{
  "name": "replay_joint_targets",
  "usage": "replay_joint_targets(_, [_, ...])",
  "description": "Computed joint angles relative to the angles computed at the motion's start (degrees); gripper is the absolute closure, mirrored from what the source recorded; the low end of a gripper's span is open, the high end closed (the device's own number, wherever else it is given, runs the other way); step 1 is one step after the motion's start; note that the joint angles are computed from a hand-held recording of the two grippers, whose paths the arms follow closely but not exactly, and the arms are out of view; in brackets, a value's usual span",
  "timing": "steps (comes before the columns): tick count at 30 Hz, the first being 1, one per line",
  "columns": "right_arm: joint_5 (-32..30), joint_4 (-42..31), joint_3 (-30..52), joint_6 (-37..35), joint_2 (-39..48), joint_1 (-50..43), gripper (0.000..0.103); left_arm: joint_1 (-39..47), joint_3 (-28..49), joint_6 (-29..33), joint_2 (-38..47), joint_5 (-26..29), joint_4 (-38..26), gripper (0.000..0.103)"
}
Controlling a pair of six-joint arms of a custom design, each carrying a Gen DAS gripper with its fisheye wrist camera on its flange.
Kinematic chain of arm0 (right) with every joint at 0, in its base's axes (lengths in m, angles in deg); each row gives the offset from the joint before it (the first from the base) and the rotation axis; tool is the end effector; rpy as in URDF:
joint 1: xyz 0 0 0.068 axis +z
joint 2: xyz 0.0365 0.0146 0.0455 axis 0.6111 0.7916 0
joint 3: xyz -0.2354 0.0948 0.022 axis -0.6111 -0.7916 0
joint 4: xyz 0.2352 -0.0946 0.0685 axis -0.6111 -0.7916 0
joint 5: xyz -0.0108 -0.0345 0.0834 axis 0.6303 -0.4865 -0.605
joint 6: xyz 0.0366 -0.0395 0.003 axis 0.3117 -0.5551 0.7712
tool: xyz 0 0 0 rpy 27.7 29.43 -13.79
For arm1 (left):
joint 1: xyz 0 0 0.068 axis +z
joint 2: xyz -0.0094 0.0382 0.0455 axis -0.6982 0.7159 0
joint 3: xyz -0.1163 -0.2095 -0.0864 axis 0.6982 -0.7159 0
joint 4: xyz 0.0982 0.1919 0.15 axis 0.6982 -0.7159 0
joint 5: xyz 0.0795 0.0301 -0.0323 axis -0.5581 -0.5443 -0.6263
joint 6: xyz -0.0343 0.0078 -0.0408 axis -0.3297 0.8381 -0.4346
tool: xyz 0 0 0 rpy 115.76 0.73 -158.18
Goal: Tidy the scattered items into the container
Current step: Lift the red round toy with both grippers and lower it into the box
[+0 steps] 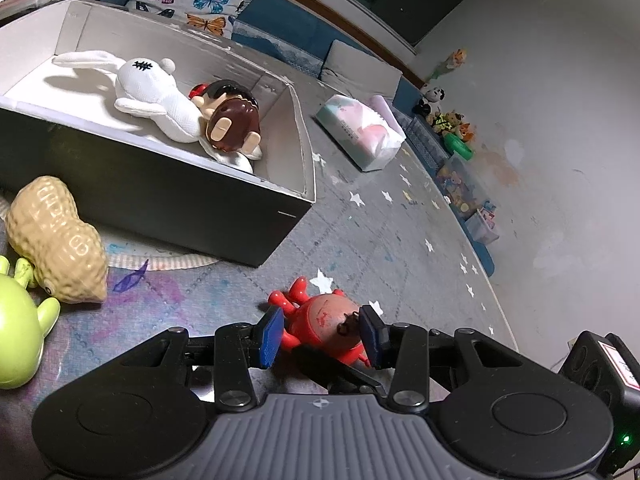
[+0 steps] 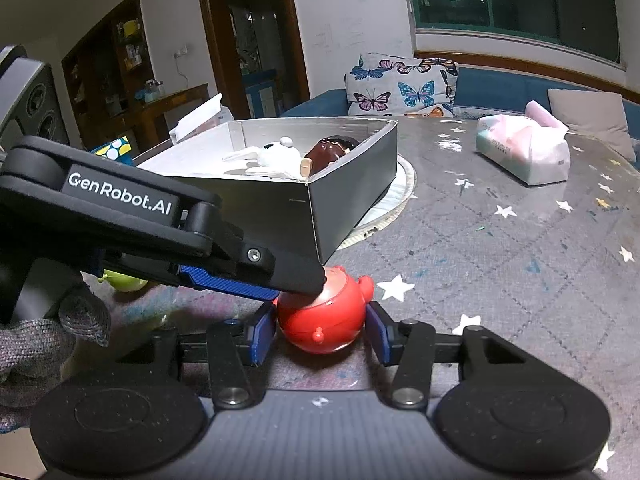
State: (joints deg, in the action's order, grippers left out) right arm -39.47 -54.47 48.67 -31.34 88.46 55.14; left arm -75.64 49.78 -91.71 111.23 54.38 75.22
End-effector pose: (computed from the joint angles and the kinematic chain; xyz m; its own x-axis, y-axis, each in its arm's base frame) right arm 0.3258 0.1184 0.1843 -0.5226 -0.3293 -0.7864 -0.6755 0.7227 0.1463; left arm 0.2900 -0.1755 0.1844 -0.7182 -0.4384 -0.5403 -0.0574 0.8112 -0.5819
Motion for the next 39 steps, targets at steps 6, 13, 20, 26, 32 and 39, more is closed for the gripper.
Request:
replay_joint_targets(6, [0.8,0.6,-1.2,-0.9,-1.2,0.4,0.054,-0.7,-0.6,1.1,-0.9,0.4,-0.2,0.065])
replay_joint_targets(13, [0.5,0.1,-2.7,-2.3,-3.9,0.9,0.054,-2.0,-2.4,1.1,-4.4,-1.6,-1.2,0.065])
replay_joint_targets(20, [-0.3,-0.5,0.1,-3.5,-5.5,2.3,0.054,-2.2,-2.2,2.7,-10.3,-5.4,-4.4,0.065])
replay_joint_targets(26, [-0.4,-1.9,8.2,-4.6,-1.4,4.7,0.054,1.5,0.8,5.8,-12.3,-6.0,-7.9,0.066])
replay_joint_targets(32, [-0.6,-5.5,20.9,-5.1,7.4,7.1,0.054,7.2,5.0,9.1,-11.1,-4.6,-10.9,0.066])
replay_joint_targets(39, [-1.0,-14.5,40.4,-6.2,20.8,9.0,0.054,15.2,10.0,11.0,-5.6,1.1,-12.0,0.067])
